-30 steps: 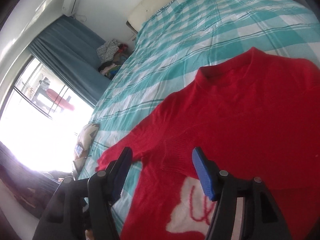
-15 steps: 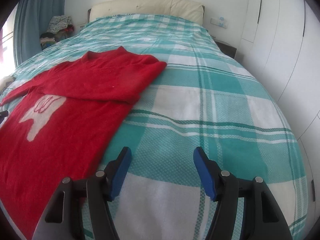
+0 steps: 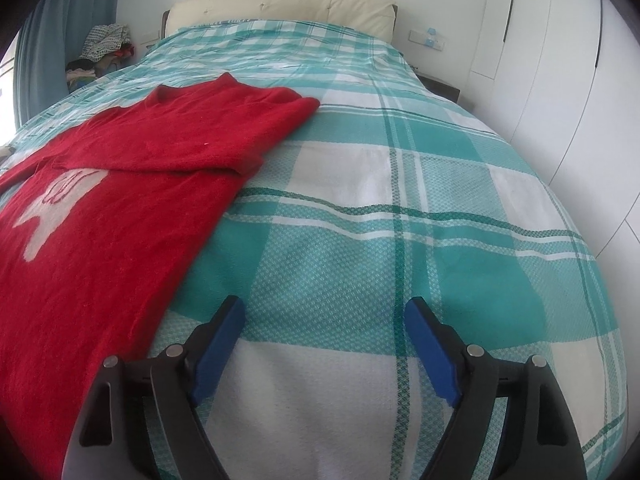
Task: Fold small clothes
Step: 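Move the left gripper toward the stretched sleeve cuff, then grasp the sleeve cuff with the left gripper and fold it over the body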
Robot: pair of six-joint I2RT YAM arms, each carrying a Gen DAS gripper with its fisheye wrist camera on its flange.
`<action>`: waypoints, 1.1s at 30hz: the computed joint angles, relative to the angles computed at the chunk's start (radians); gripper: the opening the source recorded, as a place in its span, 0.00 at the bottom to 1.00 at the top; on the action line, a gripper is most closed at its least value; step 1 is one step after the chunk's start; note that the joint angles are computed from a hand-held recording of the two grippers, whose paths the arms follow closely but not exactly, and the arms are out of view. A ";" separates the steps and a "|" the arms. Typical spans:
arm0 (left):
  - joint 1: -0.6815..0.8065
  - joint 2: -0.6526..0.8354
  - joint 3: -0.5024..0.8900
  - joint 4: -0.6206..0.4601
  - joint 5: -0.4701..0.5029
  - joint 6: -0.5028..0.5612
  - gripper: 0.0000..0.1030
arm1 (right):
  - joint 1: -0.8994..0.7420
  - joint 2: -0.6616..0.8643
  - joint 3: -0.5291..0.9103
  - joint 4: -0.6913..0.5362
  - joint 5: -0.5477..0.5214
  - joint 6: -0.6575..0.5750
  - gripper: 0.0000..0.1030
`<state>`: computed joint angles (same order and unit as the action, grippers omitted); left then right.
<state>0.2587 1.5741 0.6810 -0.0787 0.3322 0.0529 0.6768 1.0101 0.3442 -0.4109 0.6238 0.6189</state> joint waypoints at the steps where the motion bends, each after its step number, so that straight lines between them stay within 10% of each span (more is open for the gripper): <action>1: 0.025 0.003 0.046 -0.080 0.055 0.032 0.99 | 0.003 0.002 0.000 0.000 0.003 0.003 0.80; 8: 0.258 0.186 0.412 -0.382 0.154 0.106 0.99 | 0.005 -0.001 -0.008 0.008 0.006 0.011 0.82; 18: 0.355 0.444 0.605 -0.273 0.163 -0.110 0.96 | 0.002 0.003 -0.007 0.010 0.006 0.010 0.83; 23: 0.331 0.455 0.609 -0.184 0.072 -0.209 0.09 | 0.007 0.007 -0.006 0.003 0.016 0.016 0.84; 33: 0.003 0.067 0.666 -0.325 -0.016 -0.075 0.08 | 0.022 0.030 0.003 -0.014 0.038 0.038 0.86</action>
<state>0.2612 1.6414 1.3470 -0.4037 0.3161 -0.0224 0.6986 1.0405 0.3476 -0.4244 0.6614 0.6571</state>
